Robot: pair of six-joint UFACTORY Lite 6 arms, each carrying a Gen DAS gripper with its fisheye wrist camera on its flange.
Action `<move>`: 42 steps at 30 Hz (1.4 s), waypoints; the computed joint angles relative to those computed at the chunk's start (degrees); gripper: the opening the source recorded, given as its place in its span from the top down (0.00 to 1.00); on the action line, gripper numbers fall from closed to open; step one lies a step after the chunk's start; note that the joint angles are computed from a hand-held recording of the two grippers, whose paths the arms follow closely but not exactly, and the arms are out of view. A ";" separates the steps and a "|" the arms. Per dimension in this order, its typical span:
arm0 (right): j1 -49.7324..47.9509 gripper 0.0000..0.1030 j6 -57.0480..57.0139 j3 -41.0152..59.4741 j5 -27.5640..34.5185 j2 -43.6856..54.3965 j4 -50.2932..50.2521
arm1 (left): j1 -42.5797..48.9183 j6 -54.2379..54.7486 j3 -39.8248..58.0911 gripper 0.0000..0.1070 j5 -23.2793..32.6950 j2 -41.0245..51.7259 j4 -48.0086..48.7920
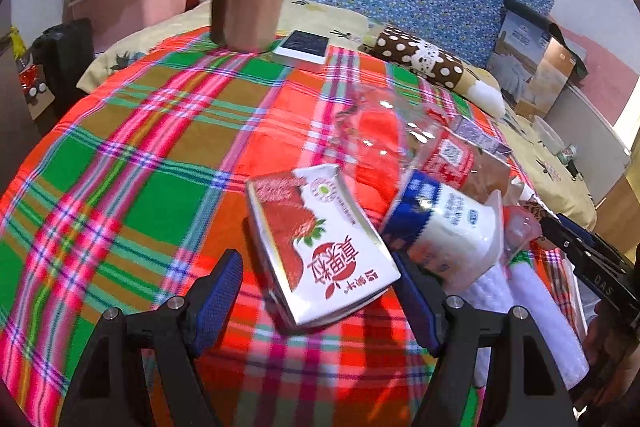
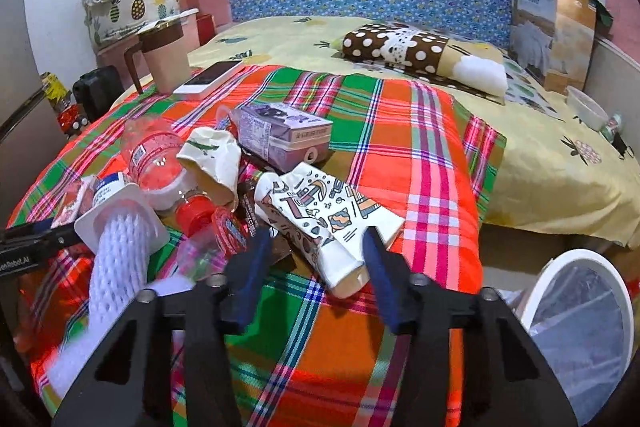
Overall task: Collect trash
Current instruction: 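Grasp the patterned white snack wrapper with the right tool while the left tool grasps the strawberry milk carton, then carry the wrapper in the right tool into the white bin while the left tool drops the carton in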
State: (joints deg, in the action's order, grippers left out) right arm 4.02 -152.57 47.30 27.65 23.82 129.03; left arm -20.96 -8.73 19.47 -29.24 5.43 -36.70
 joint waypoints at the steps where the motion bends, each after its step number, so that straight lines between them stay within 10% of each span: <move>1: -0.08 0.69 0.90 0.09 -0.01 0.16 -1.10 | 0.42 -0.08 -0.62 0.30 0.10 -0.55 0.34; 42: -5.10 0.77 3.29 -12.96 5.57 -8.55 -1.78 | 3.45 10.84 -3.06 0.47 1.65 -6.12 -1.45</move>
State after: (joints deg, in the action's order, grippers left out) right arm -1.08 -149.27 34.34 33.23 15.27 127.25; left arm -17.52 2.11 16.41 -27.59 -0.69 -38.15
